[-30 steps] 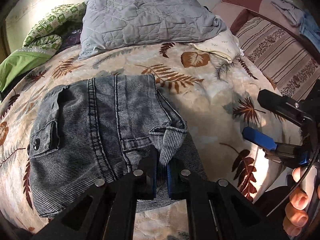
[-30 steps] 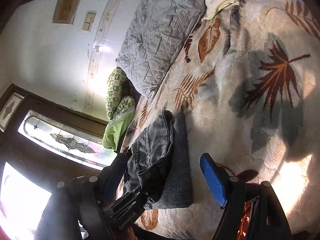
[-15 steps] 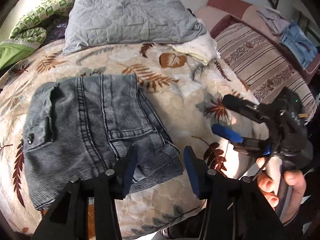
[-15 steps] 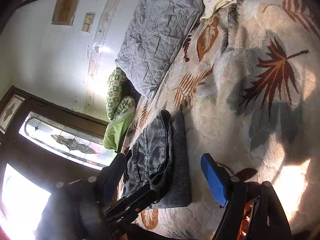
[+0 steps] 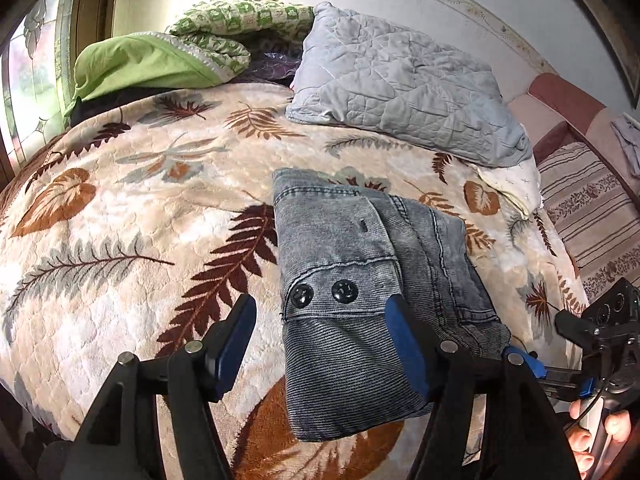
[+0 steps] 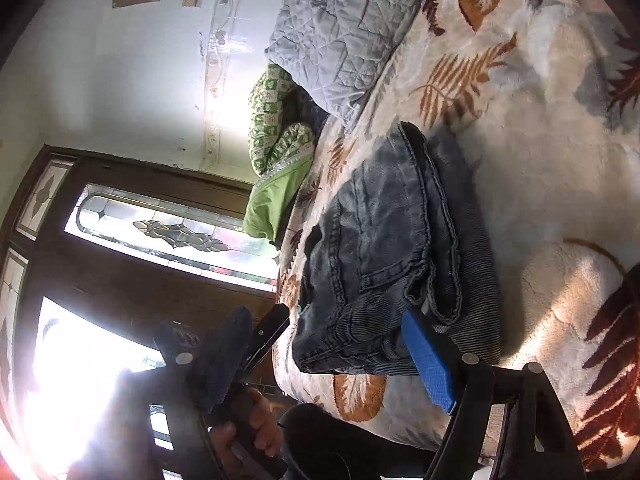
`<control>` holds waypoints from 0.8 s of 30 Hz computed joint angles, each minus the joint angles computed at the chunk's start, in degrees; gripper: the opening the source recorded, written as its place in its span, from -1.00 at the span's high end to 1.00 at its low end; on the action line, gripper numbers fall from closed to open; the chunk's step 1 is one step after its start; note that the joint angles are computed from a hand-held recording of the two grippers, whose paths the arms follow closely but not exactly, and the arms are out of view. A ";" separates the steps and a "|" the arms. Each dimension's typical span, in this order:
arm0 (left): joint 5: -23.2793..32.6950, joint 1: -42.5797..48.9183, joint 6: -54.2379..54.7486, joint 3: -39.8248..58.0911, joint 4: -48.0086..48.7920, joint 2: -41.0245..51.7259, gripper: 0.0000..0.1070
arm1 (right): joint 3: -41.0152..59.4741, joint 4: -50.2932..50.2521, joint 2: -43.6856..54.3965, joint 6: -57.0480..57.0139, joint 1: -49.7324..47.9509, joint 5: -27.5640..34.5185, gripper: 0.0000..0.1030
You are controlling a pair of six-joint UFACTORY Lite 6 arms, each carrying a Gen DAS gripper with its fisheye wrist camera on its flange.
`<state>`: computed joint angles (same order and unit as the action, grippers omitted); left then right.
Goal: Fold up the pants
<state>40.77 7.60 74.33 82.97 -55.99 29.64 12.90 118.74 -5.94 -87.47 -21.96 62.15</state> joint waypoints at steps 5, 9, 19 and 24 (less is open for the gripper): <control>0.23 0.70 2.83 -3.50 -1.52 -1.09 -0.27 | 0.91 3.05 6.18 -0.53 1.93 -2.26 -0.55; 2.99 3.15 8.59 -5.12 -8.73 -4.43 -0.34 | 1.02 4.32 8.36 -2.17 1.94 -0.82 -0.55; -1.65 -0.30 -2.21 -1.09 1.29 4.67 -0.52 | 1.68 0.05 4.87 3.26 0.73 -3.57 -0.55; -2.27 -0.44 -1.62 -1.45 0.89 4.54 -0.54 | 1.09 -3.50 -2.94 8.96 -0.65 -4.70 -0.56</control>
